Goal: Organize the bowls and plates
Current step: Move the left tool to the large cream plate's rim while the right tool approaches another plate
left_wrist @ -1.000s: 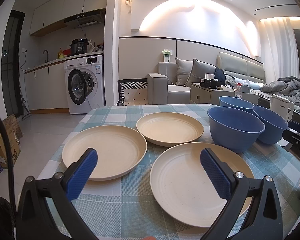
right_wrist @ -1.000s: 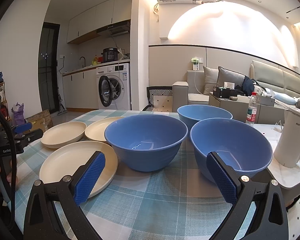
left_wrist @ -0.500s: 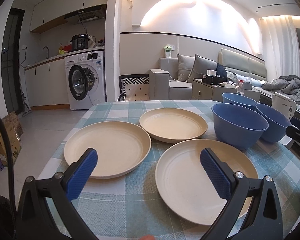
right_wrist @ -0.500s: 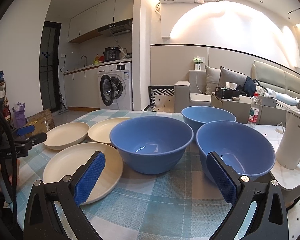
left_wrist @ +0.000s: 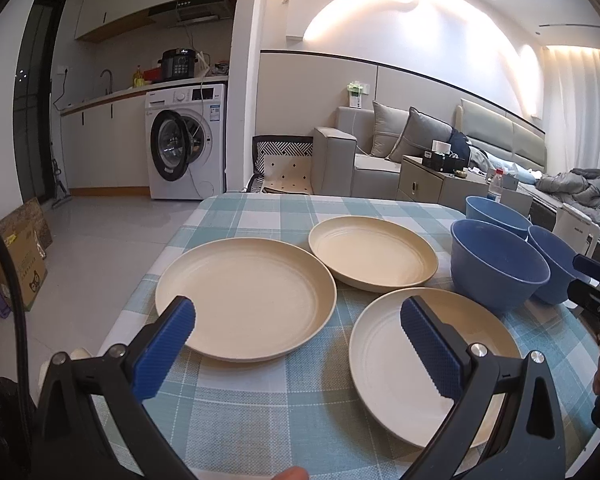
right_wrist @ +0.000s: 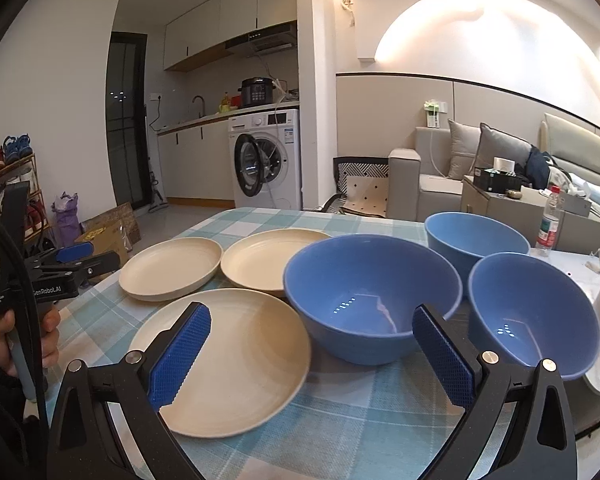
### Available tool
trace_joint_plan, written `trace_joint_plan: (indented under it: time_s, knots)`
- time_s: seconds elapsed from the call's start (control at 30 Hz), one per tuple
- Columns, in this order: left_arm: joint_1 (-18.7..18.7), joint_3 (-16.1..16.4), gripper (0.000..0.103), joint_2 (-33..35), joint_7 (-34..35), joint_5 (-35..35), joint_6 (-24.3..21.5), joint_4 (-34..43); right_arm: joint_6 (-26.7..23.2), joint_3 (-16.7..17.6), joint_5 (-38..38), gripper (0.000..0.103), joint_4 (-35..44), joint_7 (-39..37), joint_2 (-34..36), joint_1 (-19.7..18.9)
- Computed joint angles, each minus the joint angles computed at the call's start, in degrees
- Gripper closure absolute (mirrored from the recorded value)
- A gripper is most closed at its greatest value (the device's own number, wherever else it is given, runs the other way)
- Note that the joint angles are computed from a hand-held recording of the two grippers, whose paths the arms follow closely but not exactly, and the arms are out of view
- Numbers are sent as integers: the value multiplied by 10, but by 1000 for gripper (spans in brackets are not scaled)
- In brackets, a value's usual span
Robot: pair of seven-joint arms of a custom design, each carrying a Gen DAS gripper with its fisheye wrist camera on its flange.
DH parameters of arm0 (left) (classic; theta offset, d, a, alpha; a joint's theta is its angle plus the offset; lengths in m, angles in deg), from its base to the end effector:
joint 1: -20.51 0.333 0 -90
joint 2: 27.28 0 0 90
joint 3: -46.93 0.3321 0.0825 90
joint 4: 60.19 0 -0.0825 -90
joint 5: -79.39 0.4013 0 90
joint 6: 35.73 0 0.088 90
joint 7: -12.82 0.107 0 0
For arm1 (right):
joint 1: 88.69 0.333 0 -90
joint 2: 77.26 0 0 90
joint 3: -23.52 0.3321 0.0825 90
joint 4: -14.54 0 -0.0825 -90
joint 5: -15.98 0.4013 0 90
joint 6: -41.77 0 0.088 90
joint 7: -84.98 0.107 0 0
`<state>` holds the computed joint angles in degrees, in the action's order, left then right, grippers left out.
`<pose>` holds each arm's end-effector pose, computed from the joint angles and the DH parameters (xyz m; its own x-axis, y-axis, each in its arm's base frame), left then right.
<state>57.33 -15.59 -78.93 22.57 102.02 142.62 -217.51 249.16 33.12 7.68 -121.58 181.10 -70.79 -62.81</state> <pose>0.3686 -0.2170 0.4172 0.3252 -0.9405 0.0990 -0.3892 -0.2285 -0.8924 0.4481 0.3393 0.4195 0.6345 -0.7724 -0.0273 -0.3450 -0.2514 -0.9043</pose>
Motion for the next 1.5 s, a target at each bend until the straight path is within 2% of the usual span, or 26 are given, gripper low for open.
trace_joint_plan:
  time_s: [0.27, 0.4, 0.5, 0.57, 0.73, 0.83, 0.9, 0.97, 1.07, 1.13, 1.2, 1.33, 1.5]
  knots:
    - [-16, 24, 0, 19, 10, 9, -23, -1, -34, 16, -72, 0, 36, 54, 16, -17]
    - [-25, 34, 0, 24, 8, 18, -42, 1, -52, 33, -124, 0, 61, 107, 25, -38]
    - [-37, 51, 0, 41, 10, 33, -64, 6, -65, 22, -96, 0, 75, 82, 30, -17]
    - [-44, 62, 0, 50, 9, 46, -76, 10, -69, 28, -98, 0, 82, 84, 33, -19]
    - [-54, 86, 0, 69, -3, 76, -84, 14, -79, 70, -163, 0, 109, 146, 48, -64]
    - [-61, 99, 0, 82, -9, 93, -93, 18, -92, 108, -224, 0, 132, 193, 62, -105]
    - [-66, 106, 0, 90, -15, 105, -103, 22, -103, 150, -271, 0, 147, 231, 71, -148]
    - [-69, 114, 0, 95, -25, 117, -107, 23, -122, 206, -319, 0, 163, 265, 84, -203]
    - [-78, 129, 0, 107, -34, 135, -116, 27, -128, 229, -319, 0, 171, 260, 93, -218]
    - [-84, 137, 0, 111, -40, 150, -122, 29, -136, 219, -299, 0, 173, 246, 92, -202]
    - [-91, 146, 0, 119, -46, 163, -128, 31, -143, 228, -284, 0, 176, 233, 95, -205]
    - [-113, 177, 0, 138, -54, 185, -127, 31, -151, 201, -233, 0, 177, 201, 92, -168]
    - [-132, 198, 0, 144, -76, 216, -148, 34, -171, 227, -203, 0, 190, 168, 103, -181]
